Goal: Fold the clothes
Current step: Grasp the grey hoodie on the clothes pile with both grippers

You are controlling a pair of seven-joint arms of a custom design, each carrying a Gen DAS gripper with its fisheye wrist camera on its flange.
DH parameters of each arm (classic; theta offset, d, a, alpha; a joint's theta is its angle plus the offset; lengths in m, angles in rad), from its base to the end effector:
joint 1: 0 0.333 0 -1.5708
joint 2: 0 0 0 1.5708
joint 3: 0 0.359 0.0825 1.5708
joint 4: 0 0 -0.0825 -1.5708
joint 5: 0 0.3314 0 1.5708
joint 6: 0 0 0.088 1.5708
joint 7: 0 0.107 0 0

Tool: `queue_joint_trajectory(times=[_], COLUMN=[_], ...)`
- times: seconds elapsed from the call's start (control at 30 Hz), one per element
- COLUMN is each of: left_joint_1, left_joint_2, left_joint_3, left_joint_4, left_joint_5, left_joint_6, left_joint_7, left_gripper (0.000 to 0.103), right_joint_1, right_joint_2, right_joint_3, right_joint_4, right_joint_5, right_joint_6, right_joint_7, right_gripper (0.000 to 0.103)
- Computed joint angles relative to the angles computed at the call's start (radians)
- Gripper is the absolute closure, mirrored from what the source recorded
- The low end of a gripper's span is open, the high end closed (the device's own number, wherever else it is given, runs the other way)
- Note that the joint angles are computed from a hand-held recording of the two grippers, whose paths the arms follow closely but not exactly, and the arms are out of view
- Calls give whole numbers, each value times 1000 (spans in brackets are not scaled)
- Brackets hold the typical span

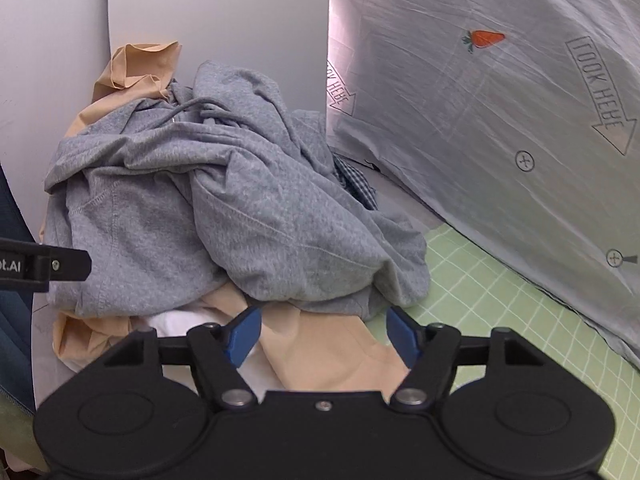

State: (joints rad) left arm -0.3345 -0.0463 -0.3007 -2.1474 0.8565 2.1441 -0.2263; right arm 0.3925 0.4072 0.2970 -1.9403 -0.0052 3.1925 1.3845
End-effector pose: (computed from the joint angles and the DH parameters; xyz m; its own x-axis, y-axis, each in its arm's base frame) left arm 0.4149 -0.2691 0.5078 0.6288 -0.7771 0.0254 -0.5653 -0.4793 -0.6713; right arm 0.5187 0.3896 0.4609 0.7108 -0.7028 0.0294 -0.4393 -0.4762 -0.7617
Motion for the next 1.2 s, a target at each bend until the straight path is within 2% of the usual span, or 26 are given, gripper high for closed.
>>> queue_joint_trajectory(times=[0.03,0.07,0.1,0.13,0.2,0.3,0.4,0.5,0.57,0.67,0.73,0.83,0.97,1.1,1.17,1.2], left_joint_1=[9,17,24,30,39,44,31,4,-18,-56,-86,-128,-199,-295,-331,-348], left_joint_2=[4,8,14,21,34,43,43,52,61,77,93,116,176,298,368,405], left_joint_3=[10,17,24,29,37,44,33,14,4,-12,-22,-31,-43,-43,-41,-40], left_joint_4=[-2,-4,-5,-2,1,-4,5,35,56,88,112,144,226,379,454,494], left_joint_5=[7,14,20,20,17,24,47,61,69,86,98,117,142,143,121,108], left_joint_6=[23,44,64,73,84,98,70,9,-9,-22,-33,-7,20,34,81,106], left_joint_7=[-5,-13,-22,-33,-62,-116,-136,-137,-136,-125,-105,-88,-63,-8,23,42], left_gripper=[35,45,58,64,86,94,96,97,97,97,97,97,97,97,97,97], right_joint_1=[-30,-59,-84,-83,-71,-73,-70,-73,-72,-41,-54,-78,-87,-202,-261,-264], right_joint_2=[28,52,73,88,107,111,87,58,40,7,-29,-87,-186,-288,-323,-339], right_joint_3=[49,93,134,141,140,147,122,90,63,-14,-41,-80,-171,-212,-239,-265], right_joint_4=[37,65,87,108,134,119,48,-5,-31,-72,-128,-221,-377,-516,-565,-590], right_joint_5=[-3,-5,-6,-7,-2,16,24,2,-1,24,32,35,29,-83,-155,-129], right_joint_6=[-11,-18,-27,-44,-66,-36,93,171,196,224,254,296,375,396,389,389], right_joint_7=[-25,-53,-82,-101,-132,-171,-146,-100,-61,8,60,134,188,298,360,337], right_gripper=[38,39,44,57,70,84,89,90,90,90,90,90,90,90,90,90])
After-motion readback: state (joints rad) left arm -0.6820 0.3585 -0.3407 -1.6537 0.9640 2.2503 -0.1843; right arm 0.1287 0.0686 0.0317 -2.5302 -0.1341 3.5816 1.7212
